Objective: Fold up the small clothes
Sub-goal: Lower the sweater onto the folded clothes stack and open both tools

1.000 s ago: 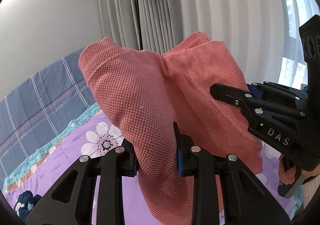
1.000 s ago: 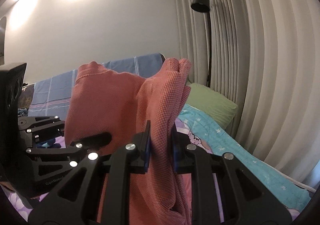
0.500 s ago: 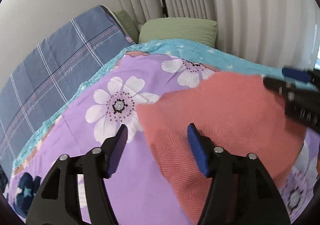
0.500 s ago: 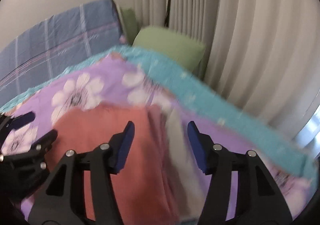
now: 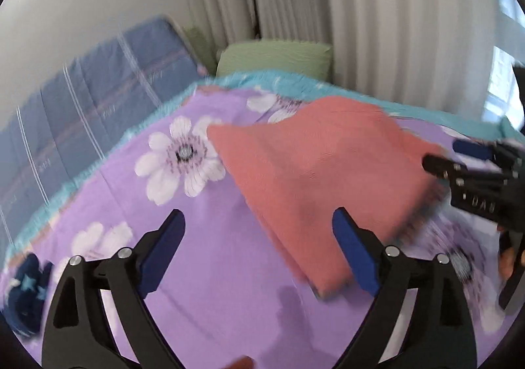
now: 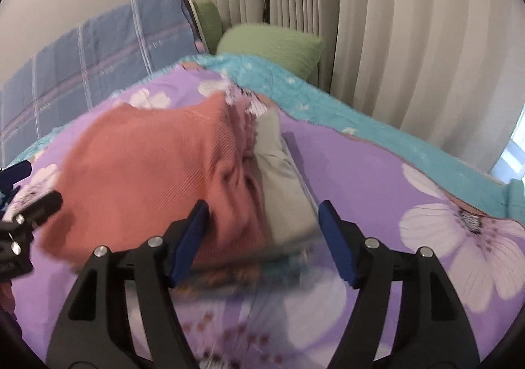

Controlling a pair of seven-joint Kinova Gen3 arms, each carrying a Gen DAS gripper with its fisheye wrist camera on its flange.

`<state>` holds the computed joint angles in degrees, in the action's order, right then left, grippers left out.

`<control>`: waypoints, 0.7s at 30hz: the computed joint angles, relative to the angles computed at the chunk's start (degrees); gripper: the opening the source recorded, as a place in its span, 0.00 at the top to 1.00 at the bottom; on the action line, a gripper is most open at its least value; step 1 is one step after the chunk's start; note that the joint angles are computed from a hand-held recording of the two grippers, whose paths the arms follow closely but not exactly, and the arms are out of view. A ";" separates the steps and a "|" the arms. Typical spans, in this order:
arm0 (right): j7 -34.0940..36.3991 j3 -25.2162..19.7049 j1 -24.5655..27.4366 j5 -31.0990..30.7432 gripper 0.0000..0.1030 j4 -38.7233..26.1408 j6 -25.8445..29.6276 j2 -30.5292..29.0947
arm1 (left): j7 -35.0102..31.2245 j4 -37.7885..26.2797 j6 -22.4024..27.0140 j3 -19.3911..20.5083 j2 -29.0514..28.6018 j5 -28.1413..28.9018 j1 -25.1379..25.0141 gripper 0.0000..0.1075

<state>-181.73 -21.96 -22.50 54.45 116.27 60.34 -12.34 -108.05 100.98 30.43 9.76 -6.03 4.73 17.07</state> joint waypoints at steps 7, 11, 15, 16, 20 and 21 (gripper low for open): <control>-16.31 -18.58 -5.08 -1.80 0.08 2.41 16.31 -7.61 | -5.92 7.61 0.96 -6.26 -14.85 8.51 4.04 0.06; -19.50 -29.20 -3.66 -4.97 0.02 -0.25 25.63 -6.51 | -3.93 9.34 4.38 -6.17 -21.26 8.94 3.06 0.06; -17.89 -39.15 0.04 -6.31 0.02 -6.12 34.95 -5.17 | -3.11 10.70 6.77 -7.19 -26.27 9.41 3.61 0.06; -18.26 -41.80 0.94 -5.99 0.02 -7.35 37.28 -4.60 | -3.01 10.77 7.89 -7.81 -27.48 9.64 4.03 0.06; -21.27 -51.40 2.24 -2.56 0.02 -11.84 46.60 -0.21 | -1.93 11.09 11.54 -8.87 -31.45 10.03 4.02 0.06; -22.08 -52.46 0.61 -1.96 0.02 -13.02 48.93 1.45 | -1.78 11.14 12.27 -8.81 -32.17 9.89 3.82 0.06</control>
